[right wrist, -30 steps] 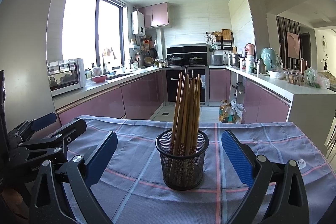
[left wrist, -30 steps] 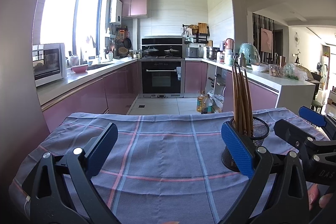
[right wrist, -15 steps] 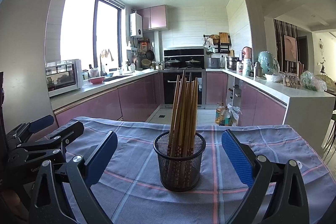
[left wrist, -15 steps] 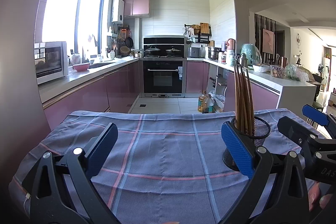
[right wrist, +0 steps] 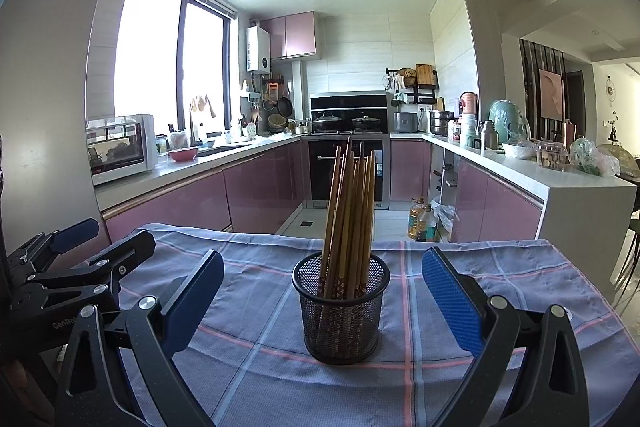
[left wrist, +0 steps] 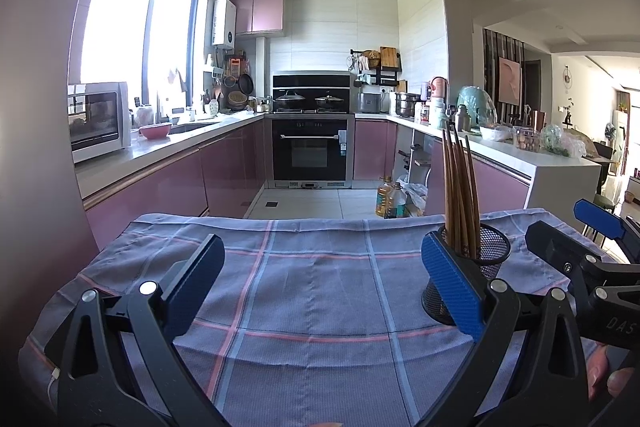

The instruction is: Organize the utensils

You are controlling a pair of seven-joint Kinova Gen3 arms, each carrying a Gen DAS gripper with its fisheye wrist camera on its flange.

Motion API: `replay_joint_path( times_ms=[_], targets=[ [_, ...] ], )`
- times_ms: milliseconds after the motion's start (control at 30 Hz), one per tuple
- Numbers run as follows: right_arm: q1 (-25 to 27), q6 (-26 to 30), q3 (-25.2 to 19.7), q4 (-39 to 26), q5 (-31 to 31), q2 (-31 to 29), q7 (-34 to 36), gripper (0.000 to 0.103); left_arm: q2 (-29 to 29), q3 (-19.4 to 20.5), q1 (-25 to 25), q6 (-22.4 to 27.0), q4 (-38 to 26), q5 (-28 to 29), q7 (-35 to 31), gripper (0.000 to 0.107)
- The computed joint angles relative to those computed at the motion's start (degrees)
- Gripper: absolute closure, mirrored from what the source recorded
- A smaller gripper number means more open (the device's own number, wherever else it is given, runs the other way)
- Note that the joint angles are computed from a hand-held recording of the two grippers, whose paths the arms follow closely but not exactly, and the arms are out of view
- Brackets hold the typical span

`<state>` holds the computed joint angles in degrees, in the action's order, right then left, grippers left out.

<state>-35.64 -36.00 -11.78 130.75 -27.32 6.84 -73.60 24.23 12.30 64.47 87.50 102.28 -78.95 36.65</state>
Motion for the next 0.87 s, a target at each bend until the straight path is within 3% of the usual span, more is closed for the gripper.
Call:
replay_joint_path(
  times_ms=[600, 733, 867],
  targets=[
    [0.54, 0.64, -0.04, 0.45, 1.77, -0.08, -1.55, 0.007, 0.87, -0.39, 0.36, 0.78, -1.75, 1.53, -1.85, 0.01],
    [1.32, 3.83, 0.58, -0.5, 2.3, -0.03, -1.73, 0.007, -1.23, -0.03, -2.22, -4.37, -0.55, 3.72, -1.53, 0.01],
    [2.78, 10.51, 2.23, -3.12, 2.07, 0.76, -1.13, 0.007, -2.68, -0.01, -7.34, -11.35, -1.18, 9.52, -6.47, 0.01]
  ],
)
